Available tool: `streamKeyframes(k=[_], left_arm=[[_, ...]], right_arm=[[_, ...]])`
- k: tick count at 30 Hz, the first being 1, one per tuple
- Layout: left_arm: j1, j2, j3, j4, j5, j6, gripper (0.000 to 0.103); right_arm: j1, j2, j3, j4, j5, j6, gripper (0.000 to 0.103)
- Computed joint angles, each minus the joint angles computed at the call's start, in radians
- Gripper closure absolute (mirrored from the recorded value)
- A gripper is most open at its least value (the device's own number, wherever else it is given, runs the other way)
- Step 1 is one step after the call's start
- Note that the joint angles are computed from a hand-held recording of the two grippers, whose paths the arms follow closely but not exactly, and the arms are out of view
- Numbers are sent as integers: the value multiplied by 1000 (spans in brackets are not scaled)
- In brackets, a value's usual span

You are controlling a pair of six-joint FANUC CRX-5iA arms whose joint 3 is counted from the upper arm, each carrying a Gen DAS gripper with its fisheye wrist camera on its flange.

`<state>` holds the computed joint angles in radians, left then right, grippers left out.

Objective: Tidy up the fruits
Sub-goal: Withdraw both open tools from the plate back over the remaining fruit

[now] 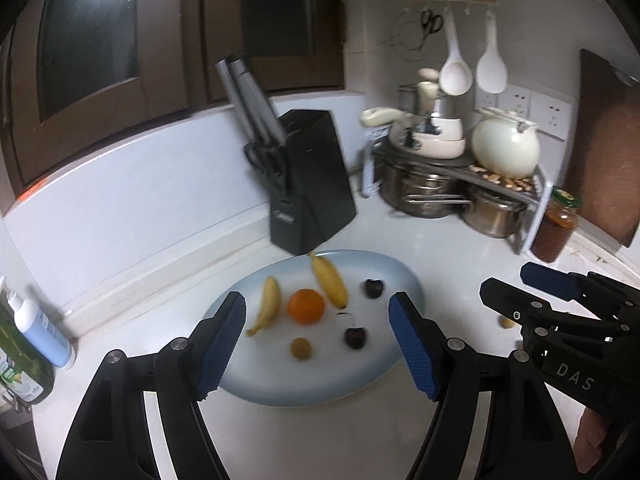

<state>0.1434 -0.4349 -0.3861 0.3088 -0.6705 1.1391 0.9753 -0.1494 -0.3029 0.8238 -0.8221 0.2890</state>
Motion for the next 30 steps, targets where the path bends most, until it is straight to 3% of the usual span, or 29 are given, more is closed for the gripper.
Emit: streamKeyframes(k=[2,13,30], left_arm=[[-23,-7,3,-3,2,8,30],[-160,-6,44,-71,-8,95,27],[-407,53,125,-285,15,323,15]], right_arm=[[2,-25,-28,47,-15,-40,40],[11,-153,-137,152,-132,-137,35],[4,-322,-257,184,-289,-169,35]])
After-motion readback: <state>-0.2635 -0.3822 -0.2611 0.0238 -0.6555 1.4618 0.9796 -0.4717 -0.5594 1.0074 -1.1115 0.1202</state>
